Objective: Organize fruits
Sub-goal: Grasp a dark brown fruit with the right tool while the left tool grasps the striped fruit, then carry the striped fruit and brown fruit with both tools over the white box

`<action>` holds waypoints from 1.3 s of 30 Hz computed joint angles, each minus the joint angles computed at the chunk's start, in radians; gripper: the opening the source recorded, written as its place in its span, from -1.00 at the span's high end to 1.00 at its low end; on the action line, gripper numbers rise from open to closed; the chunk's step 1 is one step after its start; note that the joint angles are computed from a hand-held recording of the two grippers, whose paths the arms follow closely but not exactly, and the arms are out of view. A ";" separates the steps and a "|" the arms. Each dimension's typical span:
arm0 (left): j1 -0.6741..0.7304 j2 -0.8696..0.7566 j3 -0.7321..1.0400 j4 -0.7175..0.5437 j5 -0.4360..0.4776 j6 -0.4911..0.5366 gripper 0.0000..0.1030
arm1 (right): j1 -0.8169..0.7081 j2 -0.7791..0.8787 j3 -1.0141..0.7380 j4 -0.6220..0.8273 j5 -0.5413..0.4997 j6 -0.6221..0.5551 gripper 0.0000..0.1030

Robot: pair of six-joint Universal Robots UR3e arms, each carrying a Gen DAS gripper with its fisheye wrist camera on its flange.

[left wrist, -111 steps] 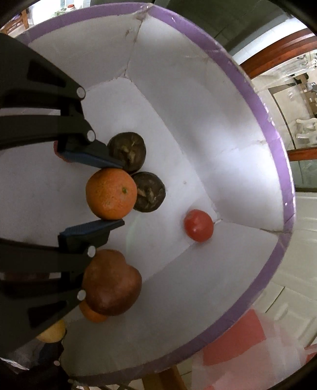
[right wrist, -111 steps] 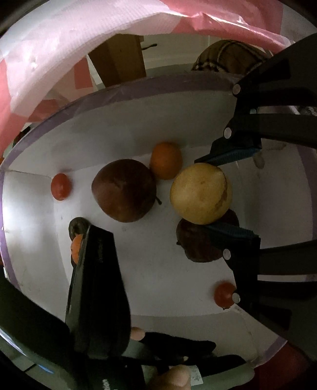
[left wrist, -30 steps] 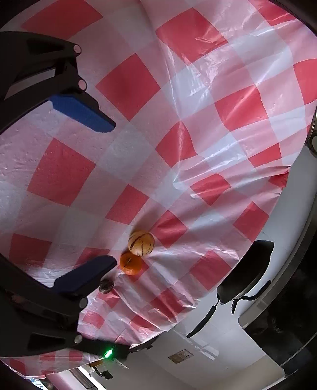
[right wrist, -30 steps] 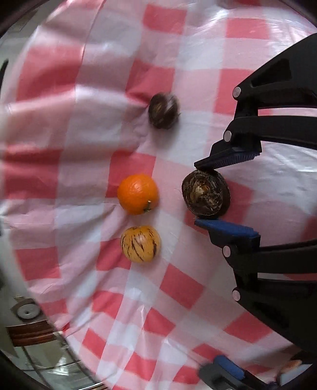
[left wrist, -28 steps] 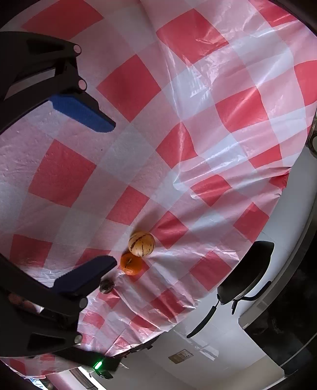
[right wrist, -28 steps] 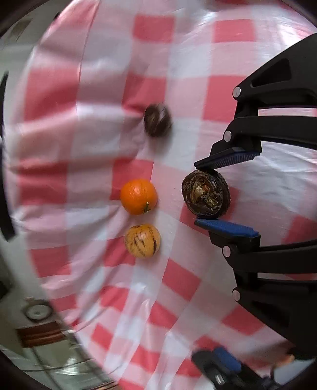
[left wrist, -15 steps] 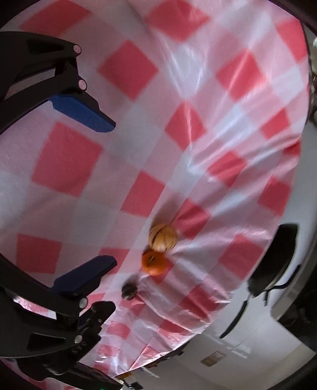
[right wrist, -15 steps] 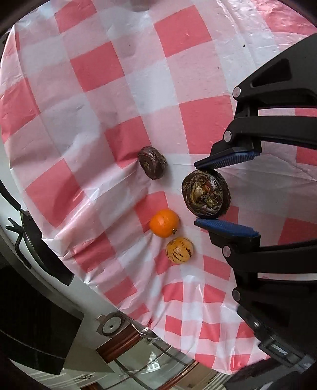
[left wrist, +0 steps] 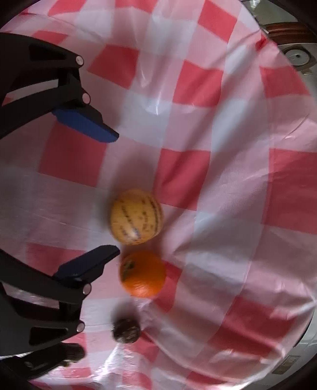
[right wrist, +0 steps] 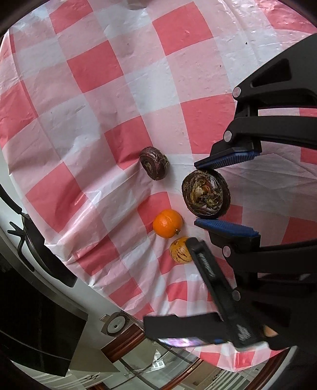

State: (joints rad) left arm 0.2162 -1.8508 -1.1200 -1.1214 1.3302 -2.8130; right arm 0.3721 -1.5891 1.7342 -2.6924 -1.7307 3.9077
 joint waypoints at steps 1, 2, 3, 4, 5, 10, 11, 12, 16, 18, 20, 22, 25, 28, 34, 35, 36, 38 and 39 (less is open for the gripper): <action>-0.002 -0.018 0.019 -0.004 -0.003 0.004 -0.54 | 0.000 0.003 -0.004 0.003 0.001 -0.002 0.20; -0.002 -0.029 0.029 -0.004 -0.016 0.014 -0.49 | 0.000 0.006 -0.007 0.005 0.002 -0.003 0.20; -0.002 -0.039 0.038 0.000 -0.030 0.029 -0.39 | 0.000 0.007 -0.009 0.007 0.004 -0.004 0.20; -0.003 -0.043 0.038 0.010 -0.041 0.037 -0.26 | 0.000 0.009 -0.011 0.008 0.004 -0.005 0.20; 0.000 -0.042 0.025 0.032 -0.062 0.051 -0.20 | 0.002 0.009 -0.011 0.008 0.002 -0.004 0.20; 0.027 -0.069 0.072 -0.040 -0.148 0.076 0.09 | 0.002 0.010 -0.013 0.008 0.002 -0.005 0.20; 0.033 -0.068 0.070 -0.042 -0.159 0.075 0.09 | 0.002 0.011 -0.014 0.008 0.002 -0.004 0.20; 0.043 -0.059 0.057 -0.040 -0.175 0.073 0.10 | 0.002 0.011 -0.013 0.007 0.002 -0.004 0.20; 0.133 0.064 -0.088 0.005 -0.243 0.091 0.11 | -0.001 0.013 -0.008 -0.006 0.008 -0.005 0.20; 0.215 0.178 -0.184 -0.033 -0.319 0.104 0.11 | -0.002 0.014 -0.009 -0.006 0.010 -0.008 0.20; 0.313 0.308 -0.295 -0.083 -0.385 0.146 0.11 | 0.001 0.016 -0.011 -0.005 0.006 -0.006 0.20; 0.407 0.411 -0.381 -0.139 -0.435 0.224 0.11 | 0.005 0.017 -0.012 -0.007 -0.001 -0.006 0.20; 0.632 0.608 -0.478 -0.426 -0.546 0.472 0.11 | 0.008 0.013 -0.008 -0.007 -0.005 -0.001 0.20; 0.843 0.704 -0.461 -0.756 -0.613 0.725 0.10 | 0.007 0.012 -0.009 -0.004 -0.005 -0.001 0.20; 0.990 0.785 -0.438 -1.015 -0.663 0.930 0.10 | 0.008 0.013 -0.010 -0.007 -0.003 -0.004 0.20; 0.994 0.781 -0.430 -1.035 -0.663 0.947 0.10 | 0.008 0.011 -0.008 -0.012 -0.003 -0.003 0.20; 0.992 0.778 -0.425 -1.052 -0.657 0.963 0.10 | 0.007 0.010 -0.006 -0.013 -0.004 -0.001 0.20; 0.998 0.790 -0.433 -1.064 -0.650 0.985 0.10 | 0.011 0.009 -0.008 -0.008 -0.011 0.000 0.20; 0.996 0.791 -0.436 -1.058 -0.648 0.985 0.10 | 0.012 0.008 -0.006 -0.013 -0.017 0.001 0.20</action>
State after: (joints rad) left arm 1.2118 -1.0599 -1.5555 -2.1796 0.6819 -1.8284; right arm 0.3843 -1.5810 1.7279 -2.7055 -1.7477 3.9088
